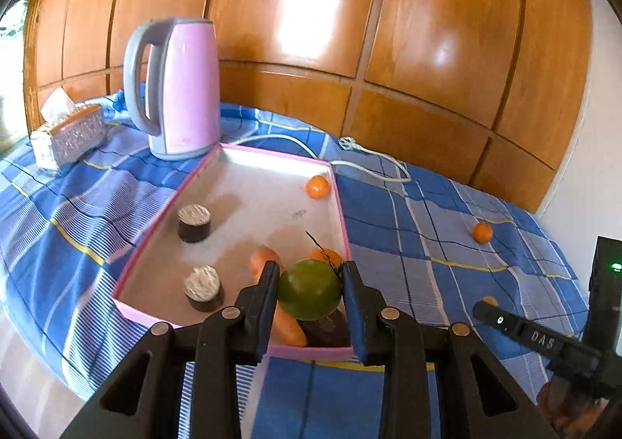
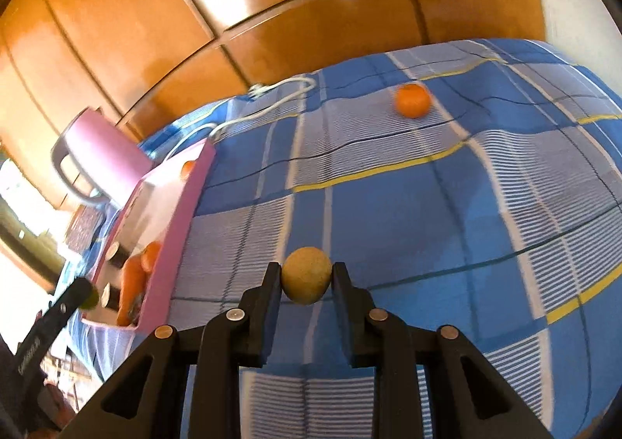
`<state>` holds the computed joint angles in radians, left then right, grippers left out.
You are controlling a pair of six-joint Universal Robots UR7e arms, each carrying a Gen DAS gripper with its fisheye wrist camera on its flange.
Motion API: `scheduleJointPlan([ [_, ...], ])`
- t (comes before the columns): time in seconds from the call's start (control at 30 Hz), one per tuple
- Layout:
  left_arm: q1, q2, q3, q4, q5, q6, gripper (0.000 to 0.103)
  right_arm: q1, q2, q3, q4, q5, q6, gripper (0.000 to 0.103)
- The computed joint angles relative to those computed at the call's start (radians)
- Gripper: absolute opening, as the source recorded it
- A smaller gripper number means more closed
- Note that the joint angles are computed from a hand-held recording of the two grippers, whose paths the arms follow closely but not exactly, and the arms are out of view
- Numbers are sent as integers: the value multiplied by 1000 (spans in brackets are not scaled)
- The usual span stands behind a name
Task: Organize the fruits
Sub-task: 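Carry the green lime over the tray with the left tool while the right tool carries the beige fruit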
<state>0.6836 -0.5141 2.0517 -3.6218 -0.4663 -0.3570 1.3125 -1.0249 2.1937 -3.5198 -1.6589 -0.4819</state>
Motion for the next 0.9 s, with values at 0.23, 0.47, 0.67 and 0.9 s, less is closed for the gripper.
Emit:
scheduleJointPlan([
  [0.23, 3, -35, 31, -17, 30, -16, 33, 68, 28, 0, 29, 11, -41, 26],
  [0.47, 10, -76, 73, 14, 51, -84, 33, 122, 51, 7, 44, 7, -75, 26],
  [0.67, 16, -109, 93, 101, 102, -149, 33, 163, 72, 7, 45, -17, -105, 26],
  [0.9, 36, -165, 150, 141, 136, -222, 33, 204, 95, -21, 57, -34, -128, 26],
])
